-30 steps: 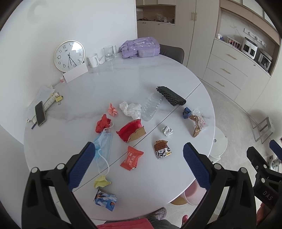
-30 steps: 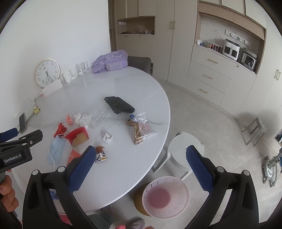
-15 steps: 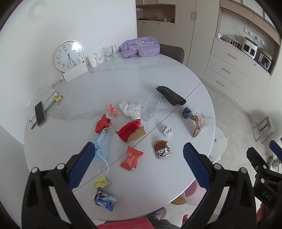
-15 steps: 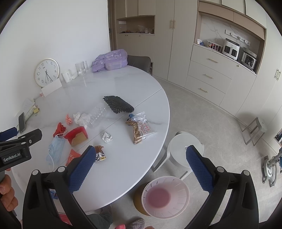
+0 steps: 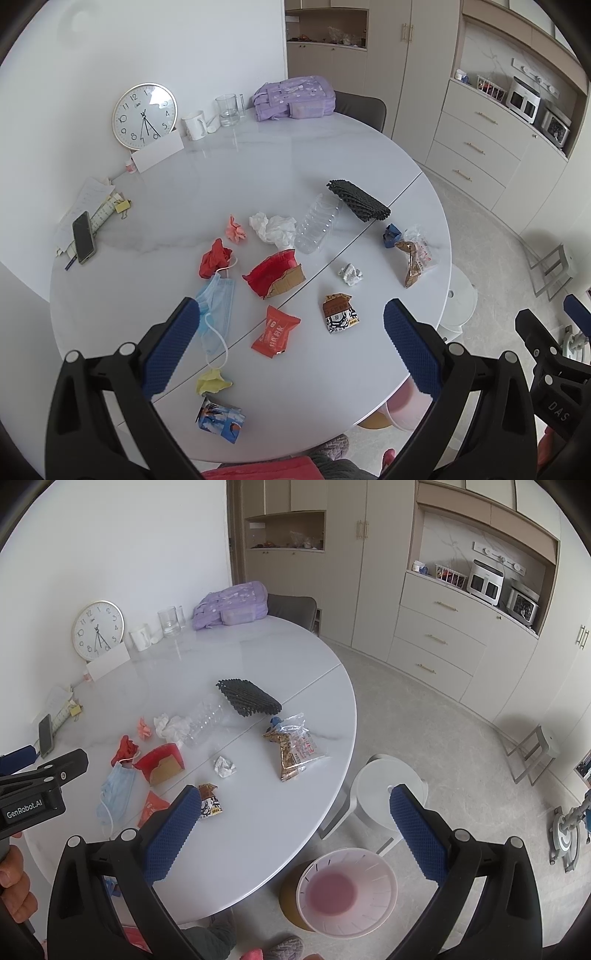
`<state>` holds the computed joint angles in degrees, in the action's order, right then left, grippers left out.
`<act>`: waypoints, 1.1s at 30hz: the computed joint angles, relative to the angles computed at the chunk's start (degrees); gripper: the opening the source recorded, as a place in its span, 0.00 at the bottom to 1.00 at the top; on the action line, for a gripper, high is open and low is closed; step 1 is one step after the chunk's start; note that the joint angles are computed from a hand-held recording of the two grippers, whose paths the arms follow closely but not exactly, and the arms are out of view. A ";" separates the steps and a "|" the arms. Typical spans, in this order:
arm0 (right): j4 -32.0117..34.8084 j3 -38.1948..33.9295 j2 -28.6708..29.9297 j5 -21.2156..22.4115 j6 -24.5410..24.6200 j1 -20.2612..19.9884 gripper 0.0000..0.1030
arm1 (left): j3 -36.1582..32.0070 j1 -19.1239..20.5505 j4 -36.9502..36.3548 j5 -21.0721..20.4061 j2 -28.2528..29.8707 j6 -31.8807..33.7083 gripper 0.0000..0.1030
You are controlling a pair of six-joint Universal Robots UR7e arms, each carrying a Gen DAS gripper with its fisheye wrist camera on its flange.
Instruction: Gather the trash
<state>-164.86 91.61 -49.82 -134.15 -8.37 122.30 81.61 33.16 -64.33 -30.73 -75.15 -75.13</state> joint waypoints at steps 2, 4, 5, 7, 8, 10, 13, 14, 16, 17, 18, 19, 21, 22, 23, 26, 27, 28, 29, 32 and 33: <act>0.24 0.01 -0.04 0.04 0.28 -0.01 0.98 | 0.06 0.03 -0.23 -0.05 -0.04 0.22 0.93; 0.16 0.22 -0.12 0.00 0.32 -0.02 0.98 | 0.06 0.04 -0.17 -0.05 -0.03 0.13 0.93; 0.21 0.12 -0.10 0.02 0.22 -0.04 0.98 | 0.02 0.04 -0.01 -0.04 0.04 0.04 0.93; 0.17 0.13 -0.15 -0.09 0.07 -0.03 0.98 | -0.02 0.04 0.15 -0.08 0.03 -0.03 0.93; 0.08 0.19 -0.19 -0.10 0.02 -0.02 0.98 | 0.02 0.04 0.14 -0.10 0.07 -0.09 0.93; 0.18 0.24 -0.28 0.01 0.12 -0.06 0.98 | 0.04 0.02 0.22 -0.05 0.12 -0.15 0.93; 0.50 0.18 -0.35 -0.09 0.02 -0.02 0.98 | 0.11 0.04 0.07 -0.04 0.06 -0.03 0.93; 0.59 0.13 -0.36 -0.13 -0.03 0.00 0.98 | 0.11 0.04 0.07 -0.04 0.06 -0.03 0.93; 0.59 0.16 -0.40 -0.08 -0.04 0.00 0.98 | 0.05 0.03 0.33 -0.02 0.11 -0.27 0.93; 0.78 0.16 -0.44 0.01 0.11 -0.01 0.98 | 0.04 0.03 0.42 -0.04 0.09 -0.32 0.93; 0.96 0.23 -0.54 0.27 0.22 -0.04 0.98 | 0.17 0.00 0.38 -0.01 -0.02 -0.29 0.93; 1.18 0.26 -0.68 0.68 0.22 -0.11 0.98 | 0.40 -0.03 0.45 0.09 -0.18 -0.30 0.93; 1.48 0.55 -0.99 1.90 0.20 -0.29 0.98 | 0.54 -0.04 0.49 -0.02 -0.34 -0.31 0.93; 1.56 0.64 -1.06 2.45 0.05 -0.37 0.98 | 1.45 -0.12 -0.27 -0.24 -1.06 -0.04 0.93; 1.57 0.78 -1.10 3.37 -0.33 -0.52 0.98 | 2.13 -0.16 -0.47 -0.48 -1.61 -0.14 0.93; 2.59 1.02 -0.94 5.89 -0.64 -1.13 0.98 | 4.96 -0.53 -0.50 -0.78 -3.84 -1.33 0.93; 3.15 1.08 -0.94 6.96 -0.58 -1.37 0.98 | 6.09 -0.68 0.18 -0.81 -4.77 -2.25 0.93; 4.61 1.09 -1.02 8.51 -0.19 -1.79 0.98 | 7.21 -0.82 0.46 -0.79 -5.66 -2.86 0.93; 6.22 1.01 -0.98 9.85 0.31 -2.20 0.98 | 8.50 -0.99 1.99 -0.85 -6.80 -4.66 0.93; 8.46 1.03 -0.41 12.68 0.74 -3.11 0.98 | 12.20 -1.26 4.98 -1.75 -10.30 -8.95 0.93; 8.79 1.33 -0.21 14.09 0.77 -3.57 0.98 | 13.83 -1.36 5.57 -2.36 -11.83 -10.17 0.93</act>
